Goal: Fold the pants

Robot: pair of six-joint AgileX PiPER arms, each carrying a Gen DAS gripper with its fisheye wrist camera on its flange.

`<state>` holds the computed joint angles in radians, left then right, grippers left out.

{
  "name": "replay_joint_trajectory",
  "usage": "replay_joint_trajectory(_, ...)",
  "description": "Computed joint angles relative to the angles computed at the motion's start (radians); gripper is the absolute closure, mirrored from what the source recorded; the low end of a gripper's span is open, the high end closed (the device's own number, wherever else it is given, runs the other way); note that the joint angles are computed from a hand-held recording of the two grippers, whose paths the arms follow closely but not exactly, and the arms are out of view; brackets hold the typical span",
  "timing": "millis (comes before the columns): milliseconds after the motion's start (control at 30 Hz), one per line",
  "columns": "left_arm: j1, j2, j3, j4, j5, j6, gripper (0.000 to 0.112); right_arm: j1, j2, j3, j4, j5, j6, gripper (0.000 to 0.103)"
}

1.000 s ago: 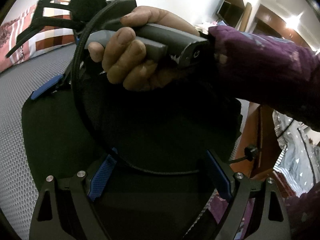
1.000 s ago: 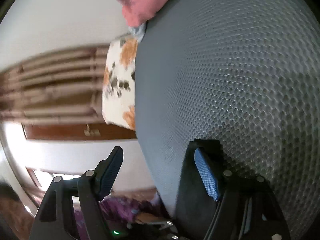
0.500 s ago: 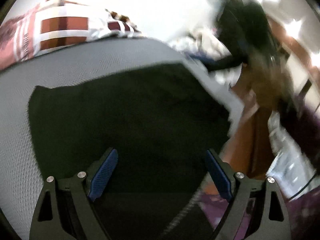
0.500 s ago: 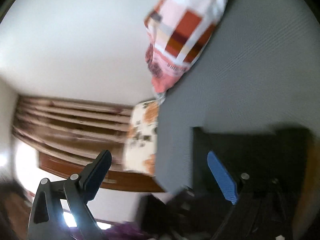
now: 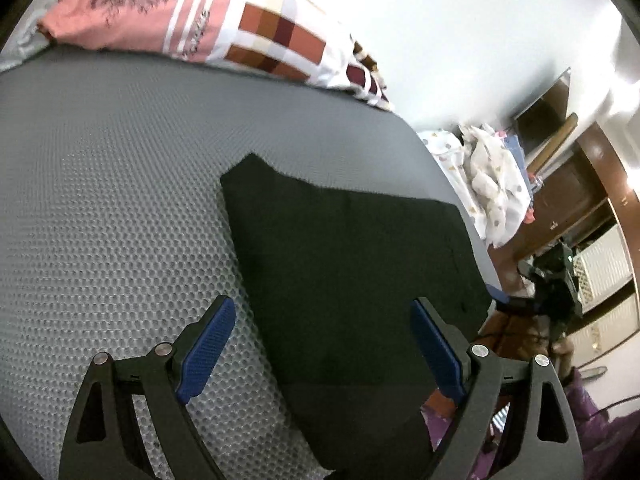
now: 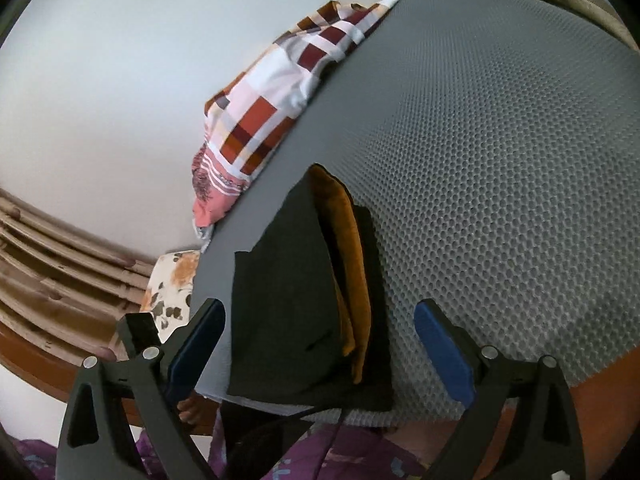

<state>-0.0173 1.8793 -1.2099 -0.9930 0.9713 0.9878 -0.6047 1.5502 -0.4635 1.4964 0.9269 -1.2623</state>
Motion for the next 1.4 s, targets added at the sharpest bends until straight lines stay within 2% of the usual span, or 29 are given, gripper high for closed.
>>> replay_joint_trajectory(233, -0.029, 0.072, -0.04, 0.068, 0.03, -0.052, 0.024, 0.023, 0.13, -0.076, -0.005, 0.042, 0.026, 0.01)
replay_joint_trajectory(500, -0.032, 0.145, -0.119, 0.072, 0.118, -0.052, 0.024, 0.114, 0.223, -0.209, -0.116, -0.022, 0.135, 0.012)
replay_joint_trajectory(667, -0.029, 0.164, -0.151, 0.076, 0.156, -0.067, 0.024, 0.195, 0.227, -0.298, -0.27, -0.053, 0.272, 0.013)
replay_joint_trajectory(933, -0.077, 0.144, -0.137, 0.1, 0.086, -0.02, 0.024, 0.222, 0.337, -0.325, -0.241, 0.136, 0.249, 0.017)
replay_joint_trajectory(1000, -0.1, 0.125, -0.118, 0.118, 0.039, -0.008, 0.024, 0.194, 0.365, -0.338, -0.244, 0.173, 0.243, 0.024)
replay_joint_trajectory(1067, -0.131, 0.11, -0.104, 0.145, -0.017, -0.011, 0.024, 0.169, 0.39, -0.351, -0.254, 0.204, 0.269, 0.026)
replay_joint_trajectory(1267, -0.255, 0.023, 0.007, 0.301, -0.259, -0.056, 0.024, 0.195, 0.387, -0.373, -0.268, 0.206, 0.309, 0.022)
replay_joint_trajectory(1333, -0.277, 0.013, 0.023, 0.337, -0.297, -0.075, 0.024, 0.201, 0.392, -0.38, -0.263, 0.205, 0.319, 0.021)
replay_joint_trajectory(1400, -0.277, 0.015, 0.021, 0.341, -0.299, -0.083, 0.024, 0.199, 0.383, -0.372, -0.263, 0.199, 0.314, 0.02)
